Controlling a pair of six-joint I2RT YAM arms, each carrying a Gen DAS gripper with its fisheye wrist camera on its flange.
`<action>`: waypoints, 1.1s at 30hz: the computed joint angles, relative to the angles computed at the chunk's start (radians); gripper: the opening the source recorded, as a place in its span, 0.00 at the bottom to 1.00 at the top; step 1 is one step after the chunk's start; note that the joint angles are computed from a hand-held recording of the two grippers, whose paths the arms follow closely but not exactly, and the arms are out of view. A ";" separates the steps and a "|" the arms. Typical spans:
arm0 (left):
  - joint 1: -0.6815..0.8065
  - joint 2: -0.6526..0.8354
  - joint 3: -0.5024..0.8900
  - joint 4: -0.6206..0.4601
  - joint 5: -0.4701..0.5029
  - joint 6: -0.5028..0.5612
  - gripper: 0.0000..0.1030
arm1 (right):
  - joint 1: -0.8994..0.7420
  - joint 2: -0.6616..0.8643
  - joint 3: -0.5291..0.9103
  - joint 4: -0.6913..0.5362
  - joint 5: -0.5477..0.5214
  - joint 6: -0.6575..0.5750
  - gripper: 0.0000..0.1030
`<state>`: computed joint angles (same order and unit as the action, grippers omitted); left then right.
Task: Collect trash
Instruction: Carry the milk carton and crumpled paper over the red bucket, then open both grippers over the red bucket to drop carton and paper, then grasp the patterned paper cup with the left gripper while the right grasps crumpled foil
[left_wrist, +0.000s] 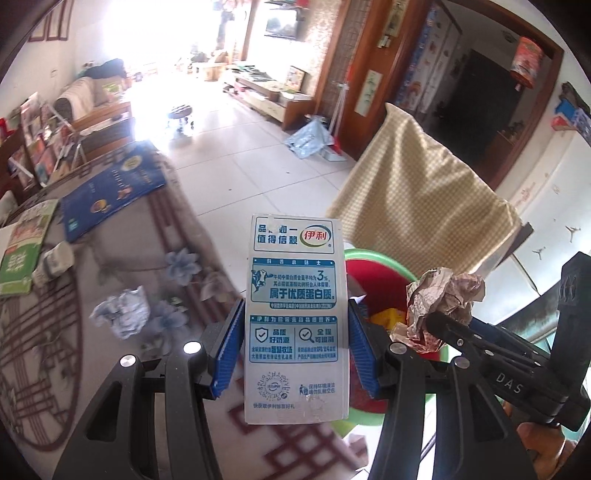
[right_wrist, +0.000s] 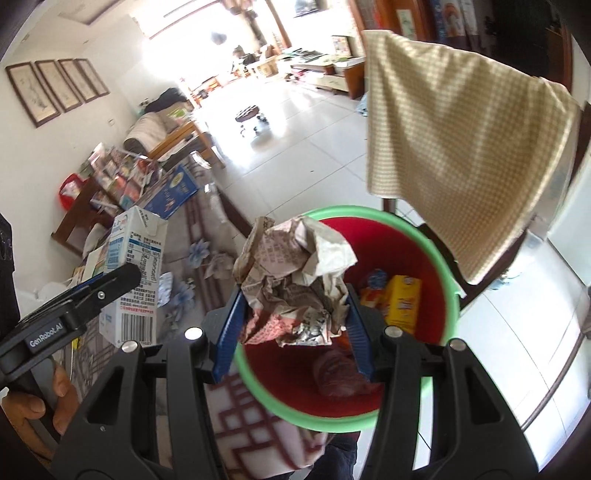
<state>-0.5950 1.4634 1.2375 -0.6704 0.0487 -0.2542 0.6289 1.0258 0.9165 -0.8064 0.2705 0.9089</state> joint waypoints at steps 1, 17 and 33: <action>-0.015 0.016 0.009 0.006 -0.001 0.000 0.49 | -0.009 -0.017 -0.006 -0.015 0.005 0.004 0.49; -0.103 0.128 0.082 0.024 0.036 -0.006 0.74 | -0.093 -0.115 -0.039 -0.131 0.028 0.032 0.70; 0.471 0.109 0.046 0.018 0.023 0.407 0.80 | 0.069 0.281 0.160 0.113 -0.007 0.050 0.70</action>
